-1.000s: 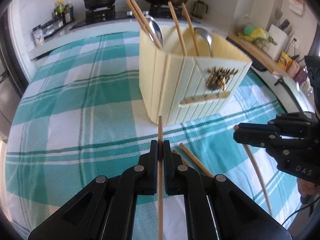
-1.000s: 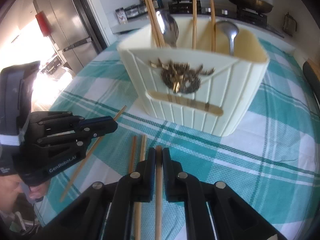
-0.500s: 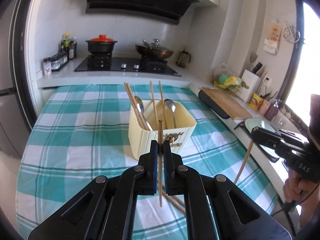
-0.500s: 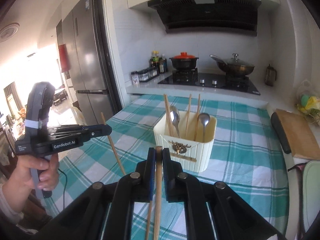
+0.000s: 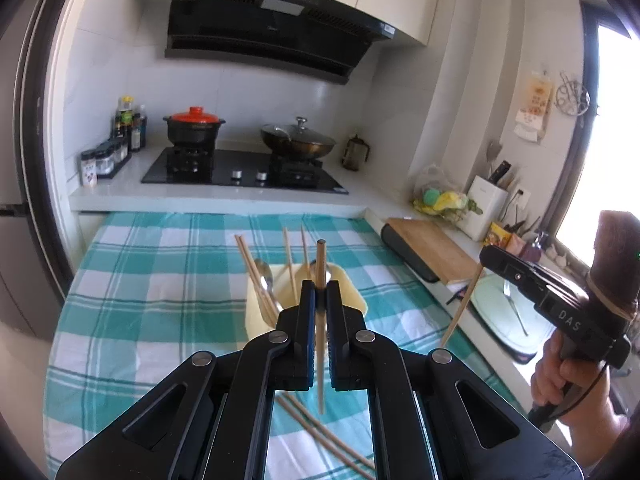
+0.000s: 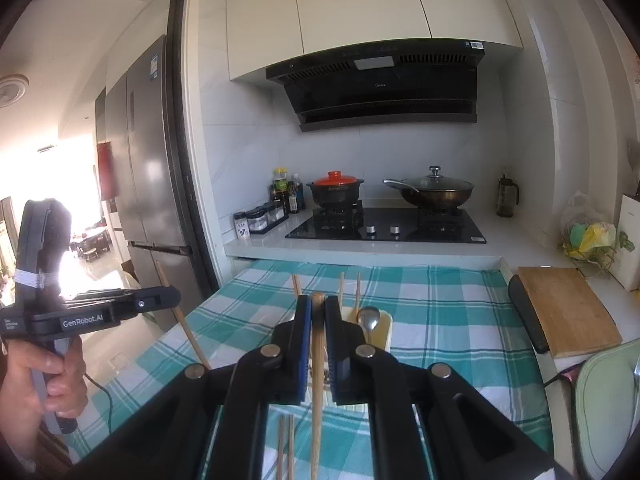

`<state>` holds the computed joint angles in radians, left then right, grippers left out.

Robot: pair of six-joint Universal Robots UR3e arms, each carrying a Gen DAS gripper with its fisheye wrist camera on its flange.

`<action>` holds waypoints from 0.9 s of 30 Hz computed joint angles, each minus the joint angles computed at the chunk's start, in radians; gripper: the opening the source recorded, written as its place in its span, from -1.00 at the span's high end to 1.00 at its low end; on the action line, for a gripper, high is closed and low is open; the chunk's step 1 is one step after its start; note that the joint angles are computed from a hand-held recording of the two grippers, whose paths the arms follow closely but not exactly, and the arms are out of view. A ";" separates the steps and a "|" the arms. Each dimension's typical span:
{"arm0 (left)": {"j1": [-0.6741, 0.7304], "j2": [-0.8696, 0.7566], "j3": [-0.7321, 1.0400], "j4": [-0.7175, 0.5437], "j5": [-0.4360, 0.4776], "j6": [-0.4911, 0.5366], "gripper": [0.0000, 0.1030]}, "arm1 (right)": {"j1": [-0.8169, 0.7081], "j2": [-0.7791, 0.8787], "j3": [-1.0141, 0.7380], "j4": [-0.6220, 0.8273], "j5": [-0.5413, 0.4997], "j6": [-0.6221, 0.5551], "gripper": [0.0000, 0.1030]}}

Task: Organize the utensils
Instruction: 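Lower both chopsticks into the cream holder and open both tools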

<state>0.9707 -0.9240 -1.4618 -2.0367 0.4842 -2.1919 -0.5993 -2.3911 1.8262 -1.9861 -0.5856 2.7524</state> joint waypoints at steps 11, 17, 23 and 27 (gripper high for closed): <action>-0.461 -0.397 0.036 1.146 0.327 -0.741 0.95 | 0.452 0.617 -0.384 -0.608 -0.428 0.308 0.86; -0.593 -0.596 0.107 1.210 0.451 -0.796 0.95 | 0.551 0.858 -0.486 -0.705 -0.507 0.291 0.86; -0.665 -0.753 0.159 1.118 0.513 -0.781 0.95 | 0.552 1.017 -0.561 -0.507 -0.474 0.269 0.86; -0.702 -0.835 0.204 1.070 0.549 -0.787 0.93 | 0.556 1.082 -0.604 -0.411 -0.477 0.266 0.85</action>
<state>0.2691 -1.7594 -1.2582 -0.9664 1.0331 -2.9791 -0.0437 -1.3093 1.2227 -2.3972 -1.0624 3.0186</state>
